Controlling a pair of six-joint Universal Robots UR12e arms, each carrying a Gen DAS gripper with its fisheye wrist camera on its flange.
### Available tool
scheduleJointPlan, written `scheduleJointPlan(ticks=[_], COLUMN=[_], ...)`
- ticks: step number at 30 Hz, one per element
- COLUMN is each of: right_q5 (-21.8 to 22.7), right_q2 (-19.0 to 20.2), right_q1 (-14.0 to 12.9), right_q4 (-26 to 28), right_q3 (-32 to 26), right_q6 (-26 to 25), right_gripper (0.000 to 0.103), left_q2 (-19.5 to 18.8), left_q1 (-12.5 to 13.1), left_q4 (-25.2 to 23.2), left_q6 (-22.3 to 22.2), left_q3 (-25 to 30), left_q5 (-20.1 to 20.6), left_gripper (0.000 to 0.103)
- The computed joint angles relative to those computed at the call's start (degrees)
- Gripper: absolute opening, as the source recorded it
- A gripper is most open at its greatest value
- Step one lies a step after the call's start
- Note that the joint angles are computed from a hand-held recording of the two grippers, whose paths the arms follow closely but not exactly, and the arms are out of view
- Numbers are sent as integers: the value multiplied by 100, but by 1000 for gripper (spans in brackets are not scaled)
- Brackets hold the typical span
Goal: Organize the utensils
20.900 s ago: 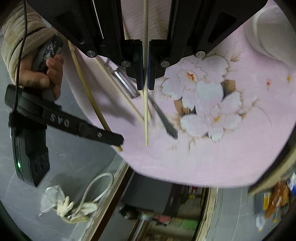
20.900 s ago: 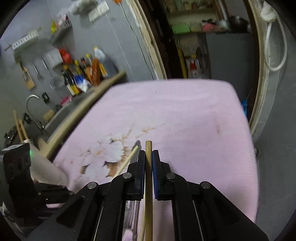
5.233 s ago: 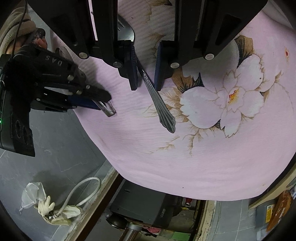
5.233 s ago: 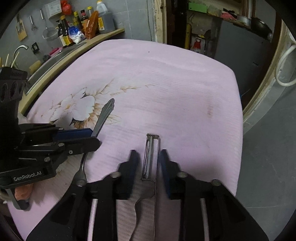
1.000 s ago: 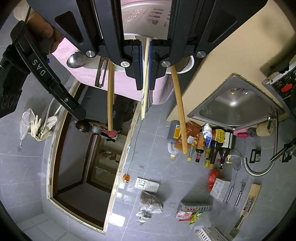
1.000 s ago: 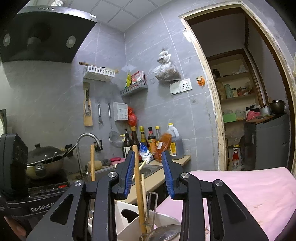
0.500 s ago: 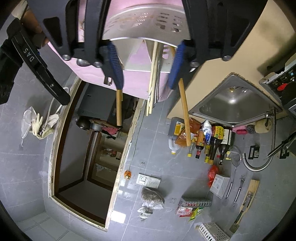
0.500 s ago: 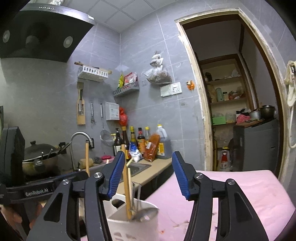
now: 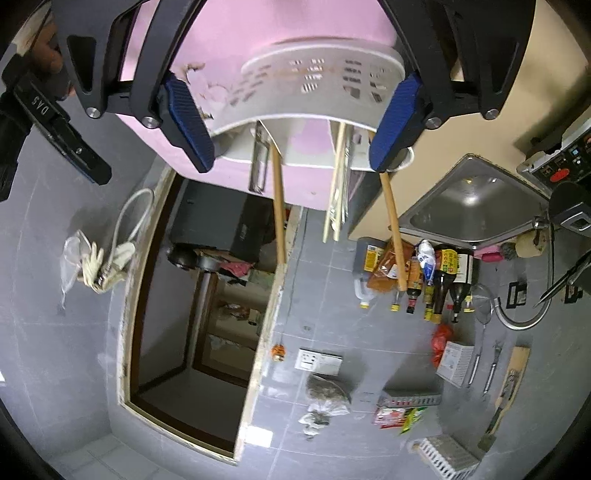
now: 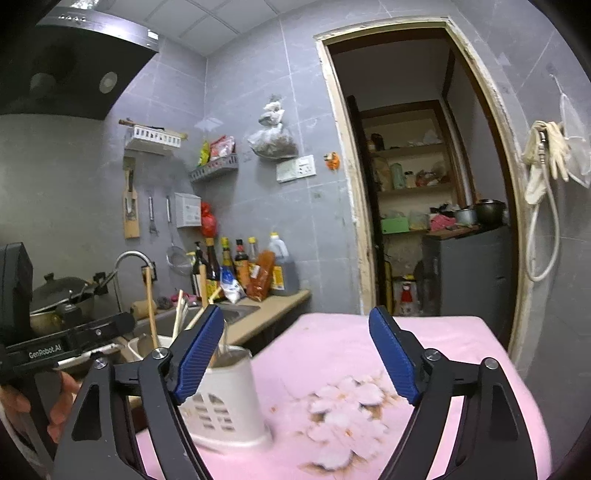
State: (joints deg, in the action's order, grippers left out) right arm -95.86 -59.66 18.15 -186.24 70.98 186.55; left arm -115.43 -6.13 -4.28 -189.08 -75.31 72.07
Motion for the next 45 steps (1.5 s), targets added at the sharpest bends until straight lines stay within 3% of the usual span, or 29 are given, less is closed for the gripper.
scheduleJointPlan(ticks=[10,19,36,45], right_q5=[-454,-982,-2000,-2367], right_q2=[-467,-763,-920,-941], right_q1=[91,245,507,596], right_q4=[53,86,-12,-16], right_q3=[679,1160,1636,1760], right_q6=[-213,-196,-196,-139], right_gripper=[103,103,103,103], left_q2=[212,451,759,754], left_q1=[-74,-53,-125,-219], left_q4=[55,281,748,955], left_q6=[320,276,237,356], left_q3=[-408,-923,-1719,-1820], left_q5=[-83,-194,185,514], left_gripper=[89,96,98,98])
